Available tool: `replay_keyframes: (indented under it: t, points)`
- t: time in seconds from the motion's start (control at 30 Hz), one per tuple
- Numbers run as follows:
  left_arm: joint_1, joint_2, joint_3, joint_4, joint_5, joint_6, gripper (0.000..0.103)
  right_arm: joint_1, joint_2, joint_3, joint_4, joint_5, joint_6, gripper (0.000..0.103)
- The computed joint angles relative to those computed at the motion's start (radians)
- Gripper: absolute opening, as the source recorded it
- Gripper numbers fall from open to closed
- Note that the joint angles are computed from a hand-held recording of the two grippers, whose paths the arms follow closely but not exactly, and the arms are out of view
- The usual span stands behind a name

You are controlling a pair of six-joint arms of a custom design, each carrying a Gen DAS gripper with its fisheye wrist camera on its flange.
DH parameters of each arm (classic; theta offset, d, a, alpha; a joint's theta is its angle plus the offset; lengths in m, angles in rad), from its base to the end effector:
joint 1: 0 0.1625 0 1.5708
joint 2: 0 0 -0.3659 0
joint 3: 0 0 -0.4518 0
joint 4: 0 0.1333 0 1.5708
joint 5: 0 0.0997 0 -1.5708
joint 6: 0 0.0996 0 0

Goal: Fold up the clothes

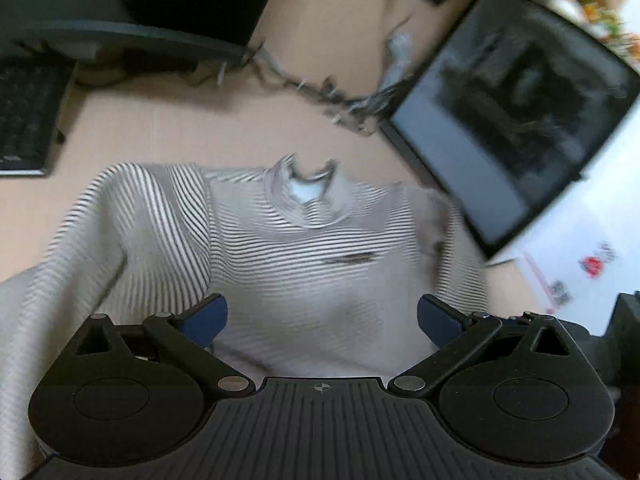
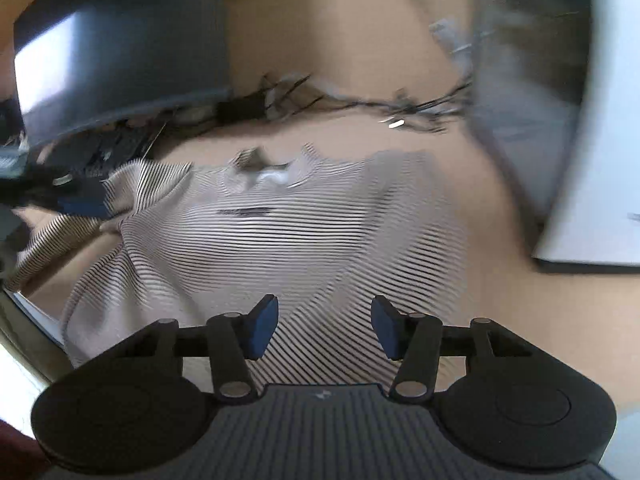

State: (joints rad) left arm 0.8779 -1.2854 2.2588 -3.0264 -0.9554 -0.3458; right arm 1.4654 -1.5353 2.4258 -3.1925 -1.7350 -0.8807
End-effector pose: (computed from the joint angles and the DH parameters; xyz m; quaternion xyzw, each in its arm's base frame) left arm -0.1619 -0.4936 0.1142 0.0886 0.9241 -0.3435 0.1424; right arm 0.0704 -0.4469 0.1704 0.3247 -0.8728 0.2776 0.2361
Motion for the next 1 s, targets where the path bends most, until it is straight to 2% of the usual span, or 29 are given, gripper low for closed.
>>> replay_keyframes:
  t: [0.03,0.07,0.1,0.13,0.2,0.27,0.43,0.5,0.57,0.63,0.67,0.8,0.9,0.97,1.0]
  points:
    - [0.019,0.018,-0.026,0.027,0.006,0.003,0.102,0.020,0.084,-0.039,-0.031,-0.036,-0.013,0.052]
    - [0.041,0.028,-0.047,0.053,0.002,0.007,0.095,0.034,0.162,-0.074,-0.078,-0.059,-0.032,0.055]
    - [0.062,0.034,-0.066,0.065,-0.012,0.013,0.094,0.042,0.200,-0.085,-0.126,-0.065,-0.055,0.056]
    - [0.082,0.033,-0.080,0.061,-0.041,0.019,0.094,0.049,0.221,-0.099,-0.136,-0.068,-0.046,0.055]
    - [0.119,0.032,-0.118,0.088,-0.086,0.002,0.094,0.064,0.275,-0.155,-0.121,-0.077,0.027,0.056]
    - [0.145,0.042,-0.158,0.109,-0.108,0.007,0.094,0.078,0.333,-0.194,-0.158,-0.094,0.037,0.057]
    - [0.149,0.104,-0.233,0.133,-0.060,0.112,0.095,0.105,0.422,-0.287,-0.179,-0.144,0.022,0.057]
    - [0.146,0.109,-0.253,0.170,-0.054,0.103,0.095,0.109,0.391,-0.278,-0.192,-0.151,0.035,0.054]
    - [0.136,0.074,-0.228,0.183,-0.058,0.079,0.097,0.108,0.319,-0.235,-0.208,-0.133,0.026,0.054]
    - [0.117,0.013,-0.171,0.168,-0.050,0.065,0.098,0.122,0.232,-0.159,-0.267,-0.157,-0.085,0.054]
    - [0.105,-0.017,-0.141,0.164,-0.039,0.055,0.099,0.126,0.182,-0.121,-0.252,-0.165,-0.116,0.054]
    - [0.055,-0.121,-0.054,0.197,0.023,-0.026,0.100,0.133,-0.026,0.013,-0.047,-0.172,-0.123,0.054]
    - [0.013,-0.177,-0.010,0.232,0.070,-0.077,0.101,0.131,-0.020,0.065,-0.047,-0.183,-0.202,0.054]
    - [-0.011,-0.201,0.008,0.264,0.091,-0.099,0.102,0.131,0.051,0.066,-0.112,-0.221,-0.264,0.054]
    - [-0.023,-0.213,0.017,0.278,0.101,-0.108,0.102,0.129,0.086,0.062,-0.151,-0.235,-0.304,0.043]
